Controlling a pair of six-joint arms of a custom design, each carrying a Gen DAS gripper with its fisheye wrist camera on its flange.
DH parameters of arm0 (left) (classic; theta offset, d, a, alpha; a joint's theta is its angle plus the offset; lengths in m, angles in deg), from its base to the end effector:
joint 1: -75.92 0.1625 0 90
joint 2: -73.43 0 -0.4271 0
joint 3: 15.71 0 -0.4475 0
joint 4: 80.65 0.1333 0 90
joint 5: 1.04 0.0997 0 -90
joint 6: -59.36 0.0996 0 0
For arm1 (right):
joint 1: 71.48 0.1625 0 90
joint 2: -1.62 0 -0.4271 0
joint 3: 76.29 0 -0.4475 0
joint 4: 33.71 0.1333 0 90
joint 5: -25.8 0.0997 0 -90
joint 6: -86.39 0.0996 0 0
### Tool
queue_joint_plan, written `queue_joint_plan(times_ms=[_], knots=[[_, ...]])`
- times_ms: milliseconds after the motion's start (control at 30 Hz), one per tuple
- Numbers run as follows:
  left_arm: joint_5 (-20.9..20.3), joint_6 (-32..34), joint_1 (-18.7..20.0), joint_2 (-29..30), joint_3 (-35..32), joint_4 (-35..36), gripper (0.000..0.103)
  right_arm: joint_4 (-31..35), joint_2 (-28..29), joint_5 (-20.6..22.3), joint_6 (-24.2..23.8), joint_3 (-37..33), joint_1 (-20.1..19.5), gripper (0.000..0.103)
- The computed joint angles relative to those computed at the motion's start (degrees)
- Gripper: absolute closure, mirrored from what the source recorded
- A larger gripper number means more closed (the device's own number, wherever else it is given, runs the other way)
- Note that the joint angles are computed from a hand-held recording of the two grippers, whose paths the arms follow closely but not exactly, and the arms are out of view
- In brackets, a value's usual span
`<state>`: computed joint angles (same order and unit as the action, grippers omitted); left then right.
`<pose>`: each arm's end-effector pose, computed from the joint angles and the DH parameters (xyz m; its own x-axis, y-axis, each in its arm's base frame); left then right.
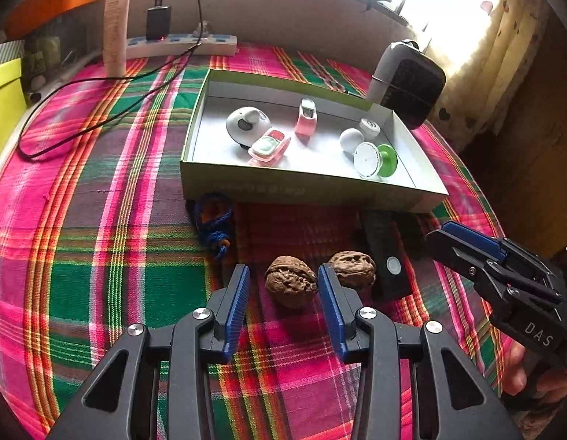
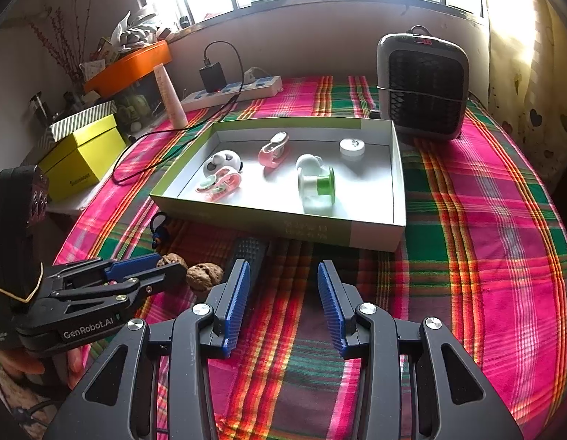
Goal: Organize objects
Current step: 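Move left tool to a walnut while right tool moves to the other walnut, then close left tool on the walnut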
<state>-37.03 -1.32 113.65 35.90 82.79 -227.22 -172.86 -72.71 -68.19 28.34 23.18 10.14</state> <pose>-0.3838 -0.5674 -0.0346 -0.8396 -0.2858 -0.4619 0.1154 0.7371 -0.6658 0.0300 -0.6634 0.3334 -0.6330 -0.6751 0.3789 -0.7635 0.6254 -0.1614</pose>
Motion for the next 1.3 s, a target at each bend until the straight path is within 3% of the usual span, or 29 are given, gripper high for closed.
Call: queue_joint_plan(times_ms=[233, 400, 1300], knots=[[0.1, 0.3, 0.0, 0.0, 0.4, -1.2, 0.066, 0.2, -0.3, -0.1, -0.7, 0.4, 0.2, 0.063], [0.5, -0.2, 0.0, -0.4, 1.3, -2.3, 0.076, 0.1, -0.4, -0.1, -1.2, 0.7, 0.3, 0.063], [2.3, -5.1, -1.2, -4.8, 8.1, -3.2, 0.076, 1.4, 0.2, -1.9, -7.2, 4.1, 2.8, 0.063]])
